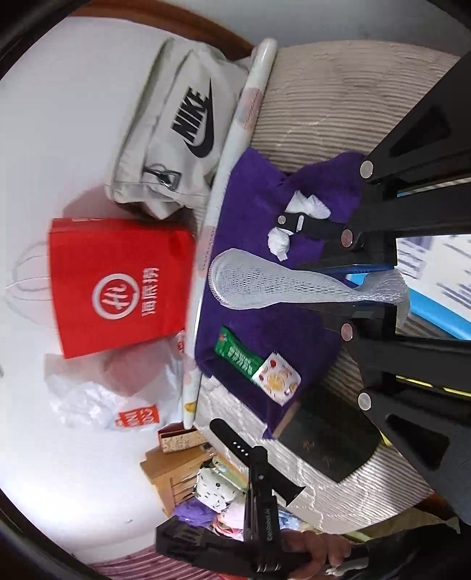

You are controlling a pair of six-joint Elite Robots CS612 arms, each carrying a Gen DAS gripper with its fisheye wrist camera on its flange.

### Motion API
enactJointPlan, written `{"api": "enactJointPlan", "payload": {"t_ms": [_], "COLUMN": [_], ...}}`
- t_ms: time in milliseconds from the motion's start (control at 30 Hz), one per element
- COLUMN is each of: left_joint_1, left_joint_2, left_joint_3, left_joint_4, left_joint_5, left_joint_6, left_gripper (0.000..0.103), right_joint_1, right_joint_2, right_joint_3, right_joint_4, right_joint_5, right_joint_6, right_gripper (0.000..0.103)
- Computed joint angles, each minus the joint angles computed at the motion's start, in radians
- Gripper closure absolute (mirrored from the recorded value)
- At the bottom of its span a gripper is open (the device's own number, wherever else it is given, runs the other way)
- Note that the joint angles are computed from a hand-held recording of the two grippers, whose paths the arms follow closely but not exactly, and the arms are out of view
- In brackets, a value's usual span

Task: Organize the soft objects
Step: 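Lower the mesh bag onto the towel and open the right tool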

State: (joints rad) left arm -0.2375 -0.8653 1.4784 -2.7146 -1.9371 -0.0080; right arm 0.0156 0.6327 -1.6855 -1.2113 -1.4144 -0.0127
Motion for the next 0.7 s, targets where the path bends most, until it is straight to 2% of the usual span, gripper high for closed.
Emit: {"api": "enactJointPlan", "payload": {"t_ms": [167, 367, 467, 600, 700], "left_joint_1": [-0.004, -0.007, -0.009, -0.017, -0.016], "left_joint_2": [0.043, 0.095, 0.127, 0.164, 0.192], "left_joint_3": [-0.074, -0.161, -0.214, -0.27, -0.312], "left_joint_4": [0.061, 0.13, 0.188, 0.247, 0.293], "left_joint_5": [-0.008, -0.015, -0.021, 0.001, -0.033], "left_joint_6": [0.01, 0.01, 0.019, 0.02, 0.014], "left_gripper": [0.099, 0.099, 0.099, 0.099, 0.099], "right_joint_1": [-0.011, -0.015, -0.009, -0.009, -0.009], "right_joint_2": [-0.008, -0.038, -0.05, -0.06, -0.065], "right_joint_3": [0.072, 0.173, 0.21, 0.245, 0.261], "right_joint_4": [0.011, 0.046, 0.051, 0.067, 0.084], "right_joint_5": [0.042, 0.07, 0.039, 0.045, 0.051], "right_joint_6": [0.011, -0.04, -0.066, -0.084, -0.092], "right_gripper": [0.092, 0.091, 0.091, 0.091, 0.091]}}
